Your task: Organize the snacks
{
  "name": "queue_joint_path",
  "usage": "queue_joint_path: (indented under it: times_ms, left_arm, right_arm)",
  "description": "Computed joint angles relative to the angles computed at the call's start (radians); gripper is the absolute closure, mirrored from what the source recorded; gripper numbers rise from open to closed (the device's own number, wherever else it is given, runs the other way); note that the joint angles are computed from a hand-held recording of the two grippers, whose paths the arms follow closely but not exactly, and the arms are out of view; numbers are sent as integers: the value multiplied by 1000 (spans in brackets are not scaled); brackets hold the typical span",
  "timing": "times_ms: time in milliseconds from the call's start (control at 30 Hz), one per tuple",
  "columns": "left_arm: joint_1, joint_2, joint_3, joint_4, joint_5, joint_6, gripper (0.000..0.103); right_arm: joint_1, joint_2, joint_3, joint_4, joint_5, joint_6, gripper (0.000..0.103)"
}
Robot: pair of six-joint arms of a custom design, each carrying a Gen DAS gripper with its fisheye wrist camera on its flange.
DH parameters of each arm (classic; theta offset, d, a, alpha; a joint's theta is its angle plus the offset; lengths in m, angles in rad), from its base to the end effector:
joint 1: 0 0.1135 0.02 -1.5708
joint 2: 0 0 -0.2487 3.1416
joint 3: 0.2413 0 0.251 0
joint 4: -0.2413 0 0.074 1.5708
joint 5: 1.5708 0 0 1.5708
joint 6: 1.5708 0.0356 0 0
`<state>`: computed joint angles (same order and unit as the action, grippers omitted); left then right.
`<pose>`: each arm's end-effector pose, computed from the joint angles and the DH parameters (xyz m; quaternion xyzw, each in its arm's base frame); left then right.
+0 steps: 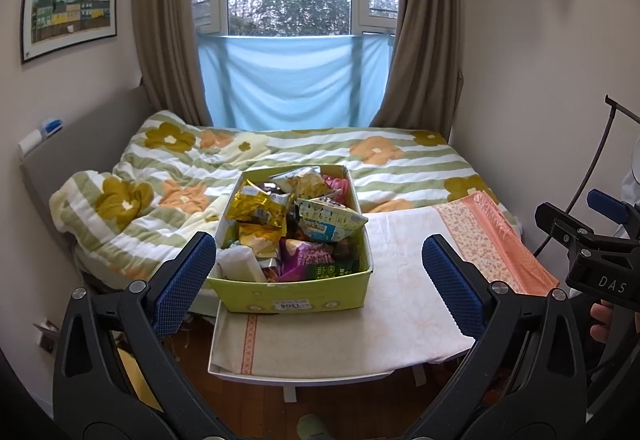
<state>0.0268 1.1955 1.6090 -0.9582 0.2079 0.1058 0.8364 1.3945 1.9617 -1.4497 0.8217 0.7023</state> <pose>0.2211 -0.0014 0.4414 0.0851 0.8639 -0.0579 0.4931 0.1615 0.1400 0.4640 0.0766 0.8701 -0.0549 0.4838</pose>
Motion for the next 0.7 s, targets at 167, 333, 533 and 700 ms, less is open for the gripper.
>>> queue_joint_path:
  times_ms: [167,333,533,700]
  left_arm:
    - [1,-1,-1,0,0,1,1]
    - [3,-5,-6,4,0,2,1]
    - [8,-8,-14,5,1,7,1]
    - [16,-12,-20,12,17,2,1]
  right_arm:
    - [1,1,4,-5,1,2,0]
    - [1,2,5,-6,3,4,0]
    - [-9,1,11,-7,-3,-5,0]
    - [-8,-1,6,-5,-1,-5,0]
